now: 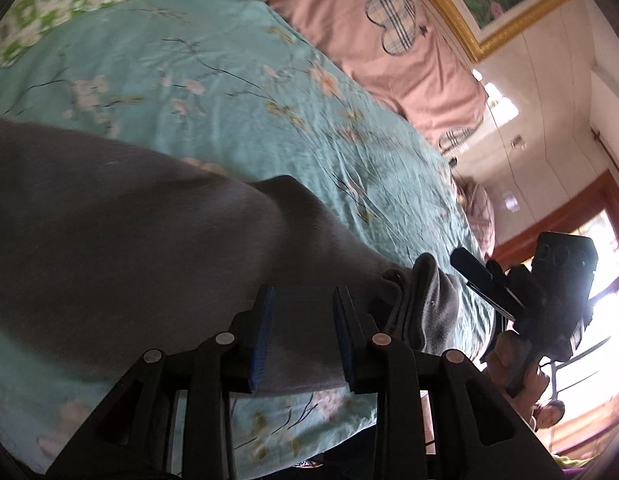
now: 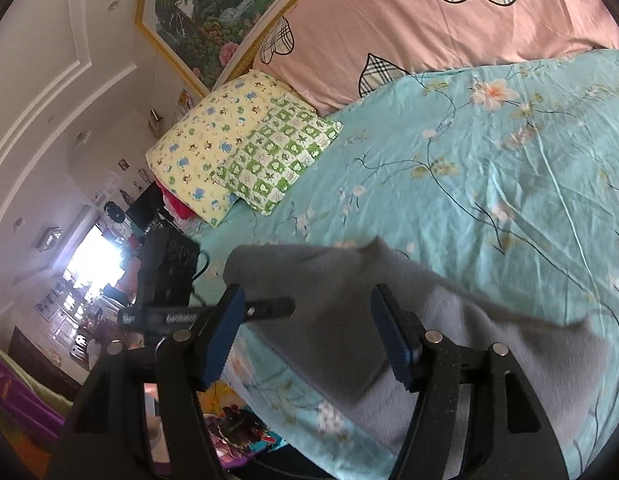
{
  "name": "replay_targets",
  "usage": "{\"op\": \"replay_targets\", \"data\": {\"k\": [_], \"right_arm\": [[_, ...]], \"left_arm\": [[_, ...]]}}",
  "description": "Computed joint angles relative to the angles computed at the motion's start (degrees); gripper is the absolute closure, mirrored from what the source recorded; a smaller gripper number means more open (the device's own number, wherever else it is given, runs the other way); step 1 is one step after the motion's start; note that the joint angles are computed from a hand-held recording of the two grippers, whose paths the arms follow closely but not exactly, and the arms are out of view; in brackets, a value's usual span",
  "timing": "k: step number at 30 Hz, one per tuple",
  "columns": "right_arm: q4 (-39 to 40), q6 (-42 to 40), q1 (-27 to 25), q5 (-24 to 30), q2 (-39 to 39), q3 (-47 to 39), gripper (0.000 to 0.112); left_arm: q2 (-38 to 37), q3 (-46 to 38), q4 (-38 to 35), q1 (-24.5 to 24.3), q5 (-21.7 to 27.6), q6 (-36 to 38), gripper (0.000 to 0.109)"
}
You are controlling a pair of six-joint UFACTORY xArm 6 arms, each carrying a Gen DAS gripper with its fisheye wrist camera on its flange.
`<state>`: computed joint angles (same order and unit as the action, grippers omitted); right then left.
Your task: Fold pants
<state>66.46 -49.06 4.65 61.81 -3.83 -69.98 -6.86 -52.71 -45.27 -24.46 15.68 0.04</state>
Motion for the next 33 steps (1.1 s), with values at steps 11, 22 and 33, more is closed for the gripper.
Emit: {"op": "replay_targets", "data": {"k": [11,22,33], "right_arm": [[-2.35,2.11,5.46,0.71,8.77,-9.50,0.046],[-5.76,4.88,12.28,2.98,19.03,-22.07,0.046],[-15.28,7.01,17.12,7.43,33.77,-42.83,0.046]], "left_arm": [[-12.23,13.43,18.41,3.66,-3.43,-23.62,0.072],[-23.74,21.95,45.49,10.29,0.95,-55.92,0.063],[-23.67,24.90,43.50,14.64,0.20,-59.08,0.058]]}}
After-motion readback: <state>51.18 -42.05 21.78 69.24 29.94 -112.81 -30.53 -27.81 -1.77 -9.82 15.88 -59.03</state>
